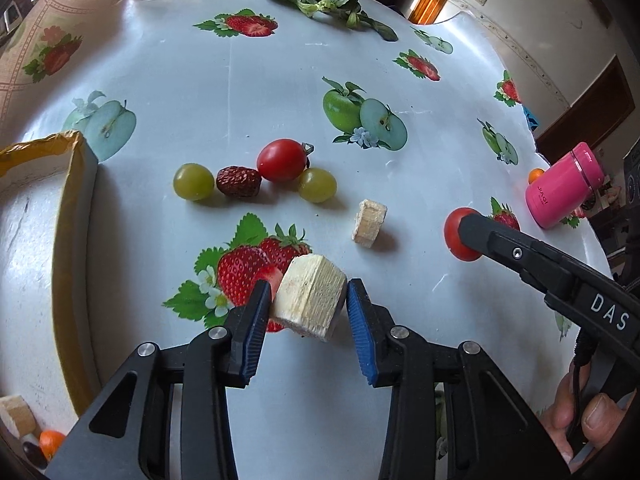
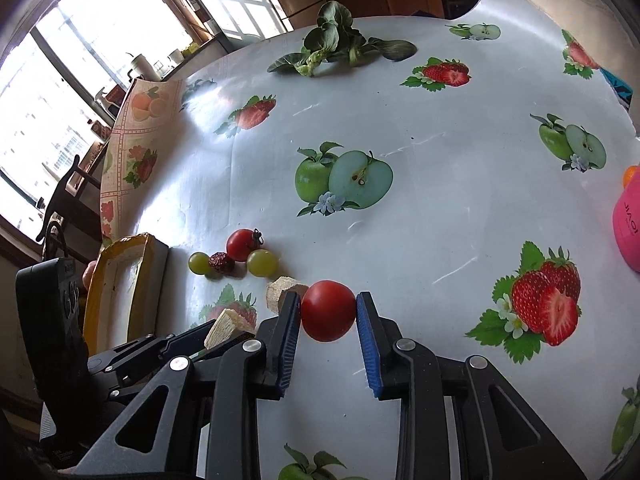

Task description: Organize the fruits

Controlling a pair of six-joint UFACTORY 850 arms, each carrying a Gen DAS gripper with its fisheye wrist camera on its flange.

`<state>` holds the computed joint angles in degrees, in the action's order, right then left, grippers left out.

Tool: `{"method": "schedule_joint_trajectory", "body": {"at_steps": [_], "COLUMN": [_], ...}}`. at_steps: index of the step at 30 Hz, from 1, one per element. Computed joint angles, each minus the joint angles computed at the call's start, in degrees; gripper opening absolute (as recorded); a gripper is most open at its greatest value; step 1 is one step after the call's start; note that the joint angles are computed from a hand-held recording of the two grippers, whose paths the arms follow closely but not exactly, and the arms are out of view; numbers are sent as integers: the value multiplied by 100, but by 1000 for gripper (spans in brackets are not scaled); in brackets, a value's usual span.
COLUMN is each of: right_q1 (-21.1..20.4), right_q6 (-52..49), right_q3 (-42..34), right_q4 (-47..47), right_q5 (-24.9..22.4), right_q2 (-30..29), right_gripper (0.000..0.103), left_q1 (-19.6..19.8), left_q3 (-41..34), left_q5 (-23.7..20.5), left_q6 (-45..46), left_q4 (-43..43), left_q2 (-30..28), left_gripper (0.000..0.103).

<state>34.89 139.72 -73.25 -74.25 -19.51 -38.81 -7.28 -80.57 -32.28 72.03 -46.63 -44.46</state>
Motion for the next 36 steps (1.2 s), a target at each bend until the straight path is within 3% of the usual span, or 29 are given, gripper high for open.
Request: {"method": "schedule_joint_trajectory", "body": {"at_steps": [17, 36], "right_q1": [715, 1027], "right_q6": [-468, -1664], "right_q3": [-109, -814], "right_q4": [473, 1248], "right_q5": [-338, -479], "right_q2": [234, -63], "right_gripper": [29, 29], "left_q1": [616, 1046], "left_q3": [907, 1073], "left_q5": [103, 4], "left_q6": [579, 735], "left_q4": [-553, -692], "left_q2": [986, 1192], "left_gripper": [36, 36]}}
